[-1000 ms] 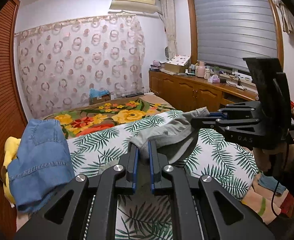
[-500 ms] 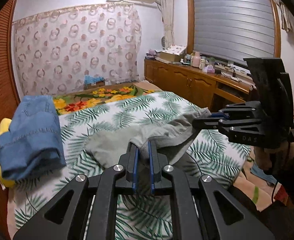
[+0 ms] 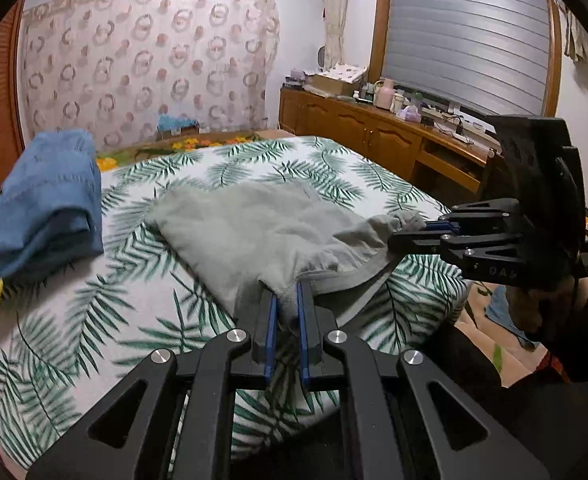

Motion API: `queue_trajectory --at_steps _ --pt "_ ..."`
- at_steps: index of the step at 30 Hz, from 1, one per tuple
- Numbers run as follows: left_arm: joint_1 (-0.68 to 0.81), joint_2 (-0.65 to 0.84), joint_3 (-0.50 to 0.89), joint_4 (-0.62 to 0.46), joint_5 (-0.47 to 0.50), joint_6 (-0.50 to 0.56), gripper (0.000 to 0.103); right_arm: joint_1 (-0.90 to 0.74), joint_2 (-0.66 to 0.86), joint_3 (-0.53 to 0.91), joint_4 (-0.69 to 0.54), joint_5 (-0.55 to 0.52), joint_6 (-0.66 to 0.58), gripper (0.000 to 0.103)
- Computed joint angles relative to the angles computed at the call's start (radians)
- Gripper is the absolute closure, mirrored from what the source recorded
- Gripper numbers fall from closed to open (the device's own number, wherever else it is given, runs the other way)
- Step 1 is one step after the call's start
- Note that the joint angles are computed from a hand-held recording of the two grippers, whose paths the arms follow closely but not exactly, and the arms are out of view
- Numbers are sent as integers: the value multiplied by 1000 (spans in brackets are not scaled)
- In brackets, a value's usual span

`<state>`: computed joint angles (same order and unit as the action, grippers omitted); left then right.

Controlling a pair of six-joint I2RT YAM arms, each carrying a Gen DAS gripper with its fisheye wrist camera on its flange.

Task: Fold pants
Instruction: 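Carry the waistband with both tools over the pants toward the hem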

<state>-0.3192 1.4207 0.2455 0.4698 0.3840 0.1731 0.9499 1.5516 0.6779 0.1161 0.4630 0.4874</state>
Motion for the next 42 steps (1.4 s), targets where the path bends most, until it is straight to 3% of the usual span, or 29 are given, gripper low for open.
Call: queue_trajectory --at_steps 11,24,42 --pt "17 15 -55 28 22 -9 93 8 -5 -31 28 -31 59 91" --pt "-14 -151 -66 -118 38 -14 93 111 -141 -127 9 70 98 91" --pt "57 -330 -83 -252 103 11 93 162 -212 -134 -28 103 96 91"
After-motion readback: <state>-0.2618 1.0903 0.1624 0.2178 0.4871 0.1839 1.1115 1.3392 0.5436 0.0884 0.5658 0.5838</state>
